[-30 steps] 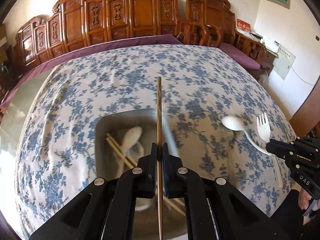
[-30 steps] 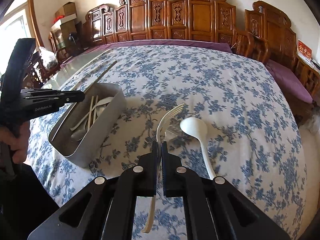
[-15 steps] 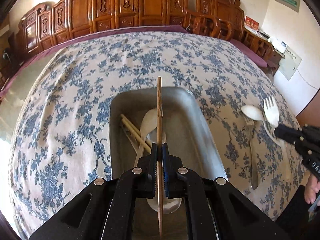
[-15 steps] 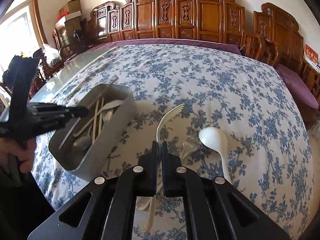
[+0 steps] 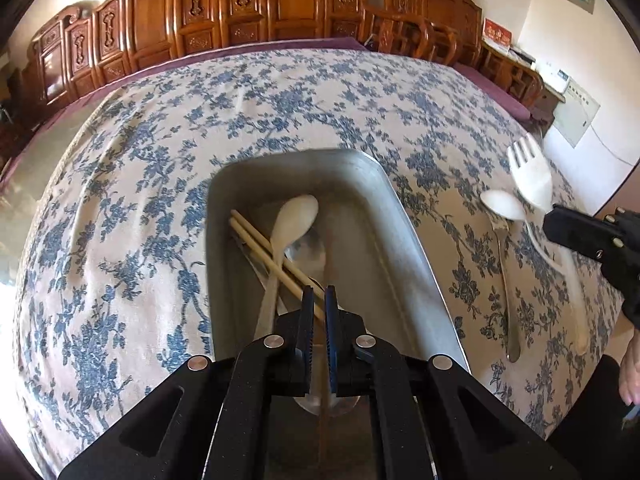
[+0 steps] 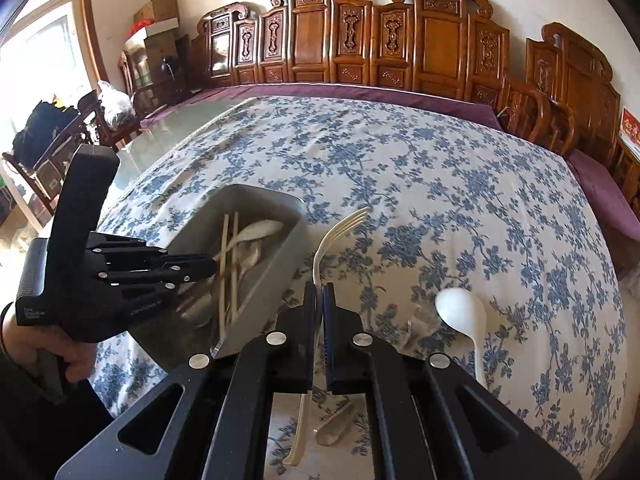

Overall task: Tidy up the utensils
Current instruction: 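Release the chopstick into the tray with the left gripper while the right gripper lowers the white fork into it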

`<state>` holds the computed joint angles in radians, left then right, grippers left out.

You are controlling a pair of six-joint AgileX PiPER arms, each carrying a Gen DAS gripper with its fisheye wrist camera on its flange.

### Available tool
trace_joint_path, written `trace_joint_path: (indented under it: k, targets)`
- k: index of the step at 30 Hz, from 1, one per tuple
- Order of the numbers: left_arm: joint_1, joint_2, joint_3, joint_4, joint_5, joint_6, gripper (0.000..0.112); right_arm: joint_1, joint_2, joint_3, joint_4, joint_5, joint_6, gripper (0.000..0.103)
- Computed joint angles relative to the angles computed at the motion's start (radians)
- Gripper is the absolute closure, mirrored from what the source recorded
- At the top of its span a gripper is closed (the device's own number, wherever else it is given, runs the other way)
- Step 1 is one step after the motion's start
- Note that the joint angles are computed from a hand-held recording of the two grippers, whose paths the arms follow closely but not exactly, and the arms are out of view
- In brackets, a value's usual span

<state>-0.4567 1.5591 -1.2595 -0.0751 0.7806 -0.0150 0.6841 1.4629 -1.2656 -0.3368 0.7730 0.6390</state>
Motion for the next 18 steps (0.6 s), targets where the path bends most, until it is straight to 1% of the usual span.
trace_joint_path:
  k: [7,18]
  targets:
    - [0.050,-0.052,0.007,0.005,-0.015,-0.003,0.108,0.040,0.084,-0.112,0.015,0.016,-0.007,0.098]
    - [0.157,-0.079,0.000,-0.001,-0.014,0.022,0.108,0.056,0.264,-0.303,0.117,0.019,-0.075,0.098]
